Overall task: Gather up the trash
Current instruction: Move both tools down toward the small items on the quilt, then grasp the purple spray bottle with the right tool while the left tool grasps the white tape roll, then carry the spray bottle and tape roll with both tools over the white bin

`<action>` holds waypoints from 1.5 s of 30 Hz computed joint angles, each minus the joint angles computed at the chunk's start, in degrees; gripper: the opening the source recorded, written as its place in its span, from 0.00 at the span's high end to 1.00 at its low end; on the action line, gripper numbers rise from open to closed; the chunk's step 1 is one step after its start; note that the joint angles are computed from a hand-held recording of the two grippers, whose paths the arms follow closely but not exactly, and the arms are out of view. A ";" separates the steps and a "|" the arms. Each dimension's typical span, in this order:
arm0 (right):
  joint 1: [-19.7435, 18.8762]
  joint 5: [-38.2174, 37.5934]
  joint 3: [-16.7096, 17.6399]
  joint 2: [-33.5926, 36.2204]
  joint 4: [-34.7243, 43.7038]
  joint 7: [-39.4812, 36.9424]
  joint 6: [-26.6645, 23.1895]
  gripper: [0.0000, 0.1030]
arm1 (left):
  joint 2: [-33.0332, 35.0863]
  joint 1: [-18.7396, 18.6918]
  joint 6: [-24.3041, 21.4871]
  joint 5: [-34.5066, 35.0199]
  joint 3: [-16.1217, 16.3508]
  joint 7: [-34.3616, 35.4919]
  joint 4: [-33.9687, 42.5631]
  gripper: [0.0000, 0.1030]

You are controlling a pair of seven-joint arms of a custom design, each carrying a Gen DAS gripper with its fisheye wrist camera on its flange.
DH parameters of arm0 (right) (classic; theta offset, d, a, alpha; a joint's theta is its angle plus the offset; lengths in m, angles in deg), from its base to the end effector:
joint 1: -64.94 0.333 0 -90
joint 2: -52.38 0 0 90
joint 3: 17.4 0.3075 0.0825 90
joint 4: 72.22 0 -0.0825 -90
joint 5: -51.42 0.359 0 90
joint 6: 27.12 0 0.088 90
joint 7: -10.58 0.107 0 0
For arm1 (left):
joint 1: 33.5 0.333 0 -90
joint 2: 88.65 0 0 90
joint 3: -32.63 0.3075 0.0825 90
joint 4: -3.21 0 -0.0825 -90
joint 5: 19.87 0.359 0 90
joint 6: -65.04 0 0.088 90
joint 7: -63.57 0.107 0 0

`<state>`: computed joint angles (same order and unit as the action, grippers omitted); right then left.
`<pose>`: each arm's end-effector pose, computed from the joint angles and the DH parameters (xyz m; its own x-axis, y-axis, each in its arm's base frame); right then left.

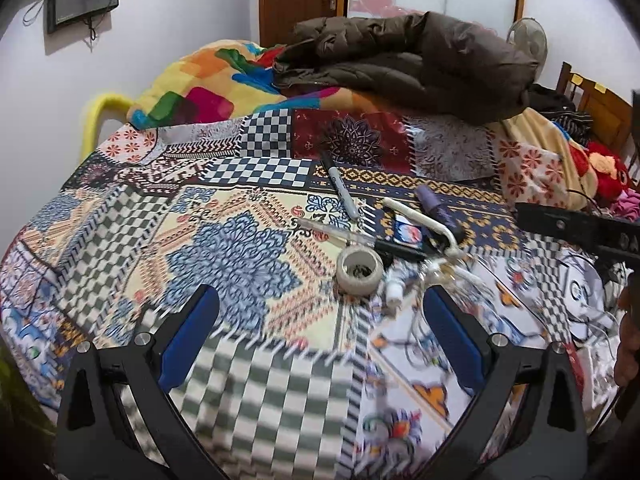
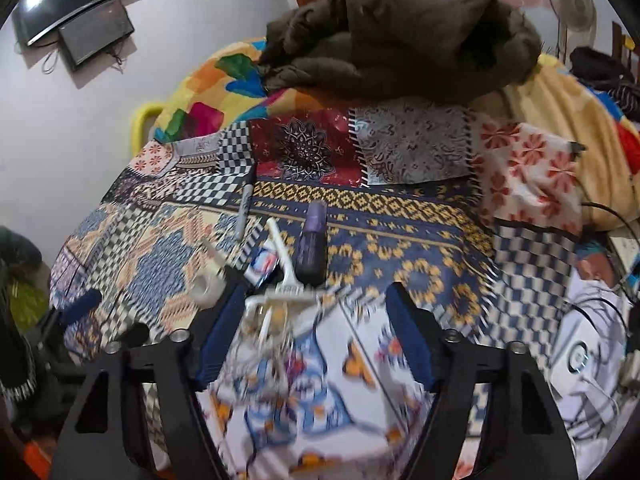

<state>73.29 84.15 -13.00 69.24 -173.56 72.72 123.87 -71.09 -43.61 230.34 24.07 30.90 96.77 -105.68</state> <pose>0.6414 0.1261 0.4608 0.3419 -0.9068 -0.2467 -0.7932 -0.1377 -0.5932 0.6138 -0.1681 0.4136 0.0905 -0.9948 0.0458 -0.7181 -0.0970 -0.6892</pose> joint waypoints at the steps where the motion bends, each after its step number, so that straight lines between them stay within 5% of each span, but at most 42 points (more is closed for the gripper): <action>1: 0.05 -0.51 -0.13 1.67 2.21 0.66 -1.31 0.43 | 1.46 0.55 0.29 -1.17 -0.43 0.86 1.27 0.00; 9: 0.92 -7.29 -0.97 13.61 17.46 6.95 -9.84 0.66 | 10.03 4.89 -0.66 -17.14 -5.68 15.04 8.93 0.24; 18: 2.00 -12.30 -1.49 19.38 25.22 10.66 -13.95 0.69 | 13.39 3.48 0.54 -22.66 -4.48 18.75 11.35 0.38; 22: 2.79 -14.94 -1.81 19.67 25.35 10.20 -12.86 0.77 | 13.92 1.62 0.73 -22.28 -2.13 17.45 11.96 0.64; 30: 2.89 -16.36 -1.92 17.81 22.48 10.57 -11.12 0.77 | 11.19 3.46 2.76 -24.20 -3.76 19.52 8.19 0.64; 45: 3.21 -13.55 -0.78 -0.48 4.33 8.00 -4.07 0.77 | -7.38 3.07 4.05 -19.87 -2.84 16.14 -7.51 0.64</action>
